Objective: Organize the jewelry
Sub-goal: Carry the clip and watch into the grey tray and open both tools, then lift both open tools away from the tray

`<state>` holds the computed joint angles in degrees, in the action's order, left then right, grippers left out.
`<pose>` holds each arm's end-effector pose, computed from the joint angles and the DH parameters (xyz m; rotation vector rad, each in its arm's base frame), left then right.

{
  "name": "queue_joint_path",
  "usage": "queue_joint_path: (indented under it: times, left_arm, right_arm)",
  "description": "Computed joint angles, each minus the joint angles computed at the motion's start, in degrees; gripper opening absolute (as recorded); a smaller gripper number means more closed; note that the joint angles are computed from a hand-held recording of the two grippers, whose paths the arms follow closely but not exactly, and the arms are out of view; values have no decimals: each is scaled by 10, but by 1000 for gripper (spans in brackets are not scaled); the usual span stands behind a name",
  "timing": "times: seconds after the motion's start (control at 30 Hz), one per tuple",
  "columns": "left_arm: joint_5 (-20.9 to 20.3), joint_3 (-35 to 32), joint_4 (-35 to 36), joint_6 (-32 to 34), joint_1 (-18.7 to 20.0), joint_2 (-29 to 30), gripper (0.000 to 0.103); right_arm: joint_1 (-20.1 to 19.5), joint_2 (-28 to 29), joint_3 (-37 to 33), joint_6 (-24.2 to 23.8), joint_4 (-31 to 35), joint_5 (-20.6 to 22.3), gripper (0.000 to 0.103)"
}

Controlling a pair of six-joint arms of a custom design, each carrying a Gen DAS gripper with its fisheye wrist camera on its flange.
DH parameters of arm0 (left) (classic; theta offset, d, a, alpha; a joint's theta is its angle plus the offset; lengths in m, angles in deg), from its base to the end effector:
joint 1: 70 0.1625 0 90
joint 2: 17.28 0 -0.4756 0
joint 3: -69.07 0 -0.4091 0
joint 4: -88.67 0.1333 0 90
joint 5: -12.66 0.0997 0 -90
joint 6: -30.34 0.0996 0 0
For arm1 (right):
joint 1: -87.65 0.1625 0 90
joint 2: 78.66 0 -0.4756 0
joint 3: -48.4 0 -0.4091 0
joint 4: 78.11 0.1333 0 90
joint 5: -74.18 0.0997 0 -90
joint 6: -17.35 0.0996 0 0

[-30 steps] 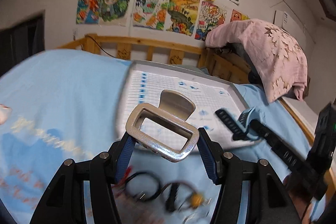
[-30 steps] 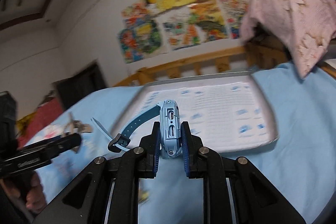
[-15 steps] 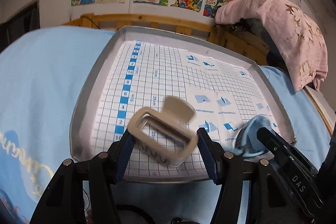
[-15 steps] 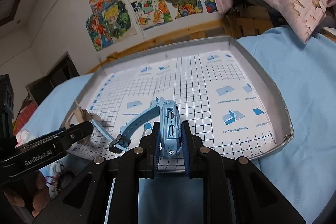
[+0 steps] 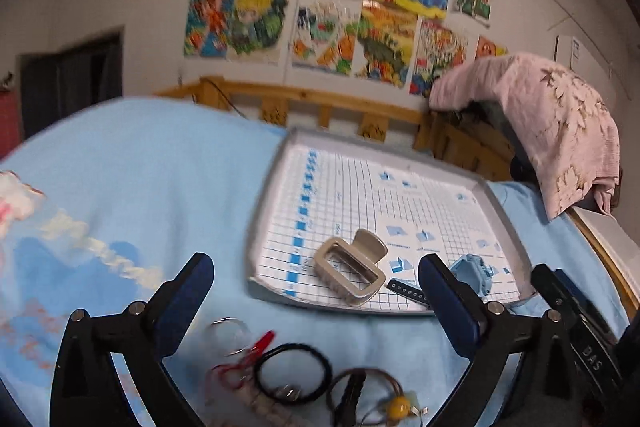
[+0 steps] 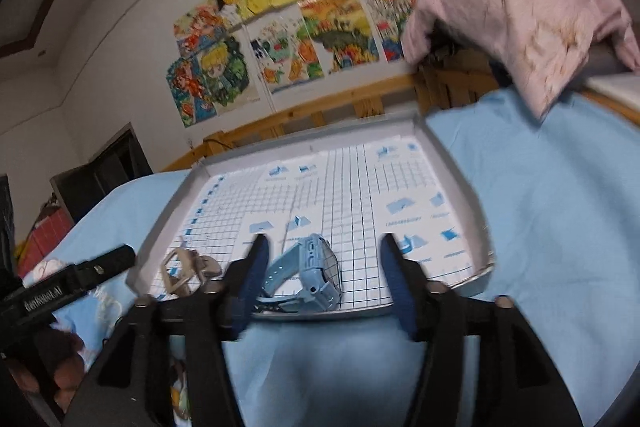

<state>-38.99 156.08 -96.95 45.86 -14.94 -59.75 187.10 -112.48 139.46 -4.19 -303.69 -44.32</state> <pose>-0.2787 -0.7395 0.2252 0.6492 2.2950 -1.2461 0.2032 -0.6985 0.1631 0.1383 -2.0801 1.5993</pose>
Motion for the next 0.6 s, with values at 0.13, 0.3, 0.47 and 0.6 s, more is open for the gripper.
queue_joint_path:
  times: [0.13, 0.3, 0.47, 0.6]
  left_arm:
    - [16, 69, -94, 40, -20, -37, 103]
    - [22, 139, -153, 61, -42, -82, 103]
    - [31, 223, -225, 88, -65, -133, 103]
    - [41, 285, -280, 103, -81, -164, 103]
  right_arm:
    - [22, -10, 35, -52, -61, -7, 78]
    - [59, -22, 79, -108, -140, -12, 95]
    - [92, -23, 123, -159, -206, -22, 97]
    - [116, -25, 158, -154, -240, -32, 101]
